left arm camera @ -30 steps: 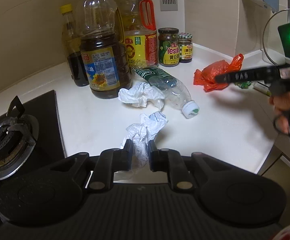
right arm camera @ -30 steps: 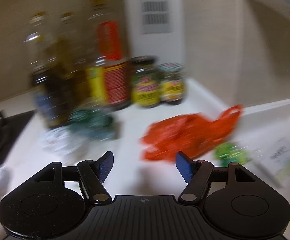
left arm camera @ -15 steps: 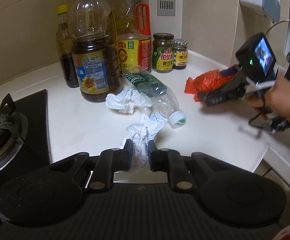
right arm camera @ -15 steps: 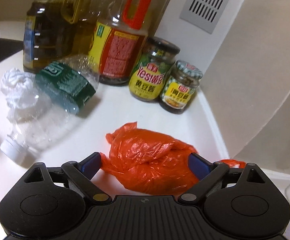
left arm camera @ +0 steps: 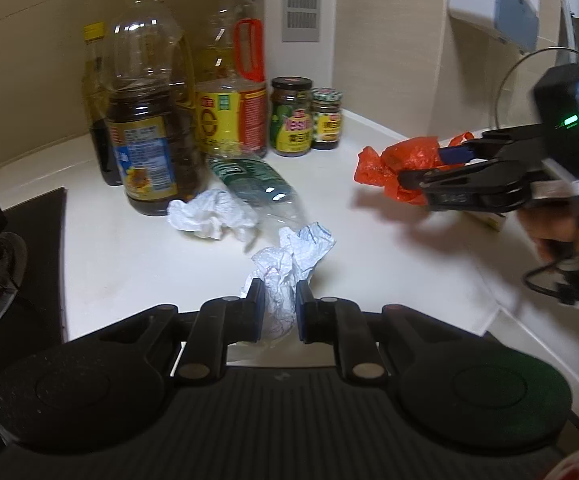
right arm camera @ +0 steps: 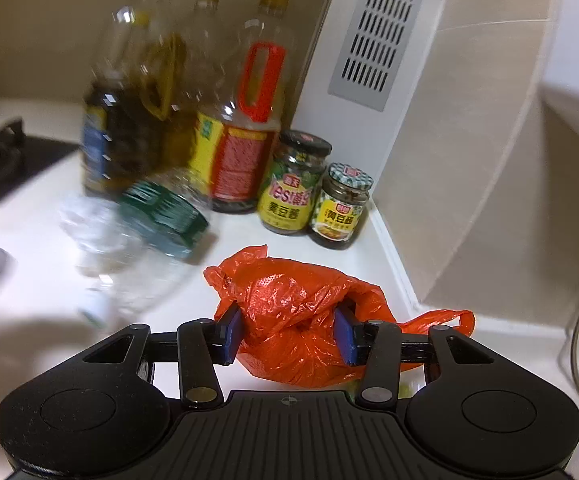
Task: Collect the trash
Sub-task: 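Carry the orange bag and tissue down over the wastebasket with both grippers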
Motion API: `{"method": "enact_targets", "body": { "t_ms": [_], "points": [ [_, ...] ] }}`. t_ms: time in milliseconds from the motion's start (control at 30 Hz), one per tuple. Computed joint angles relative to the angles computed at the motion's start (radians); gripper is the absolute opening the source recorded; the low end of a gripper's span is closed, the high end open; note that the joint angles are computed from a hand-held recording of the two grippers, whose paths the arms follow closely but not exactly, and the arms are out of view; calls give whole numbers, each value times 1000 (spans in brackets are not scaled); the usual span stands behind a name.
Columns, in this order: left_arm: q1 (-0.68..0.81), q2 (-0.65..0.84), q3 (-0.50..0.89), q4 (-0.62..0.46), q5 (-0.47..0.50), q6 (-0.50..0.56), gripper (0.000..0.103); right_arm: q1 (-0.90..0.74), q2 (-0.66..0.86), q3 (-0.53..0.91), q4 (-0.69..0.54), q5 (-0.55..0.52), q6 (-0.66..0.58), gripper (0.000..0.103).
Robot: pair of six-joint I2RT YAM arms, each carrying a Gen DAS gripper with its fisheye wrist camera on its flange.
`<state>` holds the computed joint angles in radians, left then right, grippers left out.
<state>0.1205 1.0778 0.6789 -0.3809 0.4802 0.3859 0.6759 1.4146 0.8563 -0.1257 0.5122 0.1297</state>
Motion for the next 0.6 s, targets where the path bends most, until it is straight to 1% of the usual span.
{"method": "enact_targets", "body": {
  "t_ms": [167, 267, 333, 400, 500, 600],
  "points": [
    [-4, -75, -32, -63, 28, 28, 14, 127, -222, -44, -220, 6, 180, 47],
    [10, -122, -50, -119, 54, 64, 14, 261, -336, -65, -370, 67, 322, 47],
    [20, -159, -60, -163, 72, 88, 14, 379, -386, -68, -476, 125, 451, 47],
    [31, -193, -69, -206, 90, 119, 14, 503, -407, -61, -575, 181, 582, 47],
    [57, -253, -85, -288, 124, 172, 14, 670, -396, -42, -714, 236, 786, 47],
    [91, -312, -98, -393, 158, 241, 14, 812, -356, -19, -828, 260, 973, 47]
  ]
}}
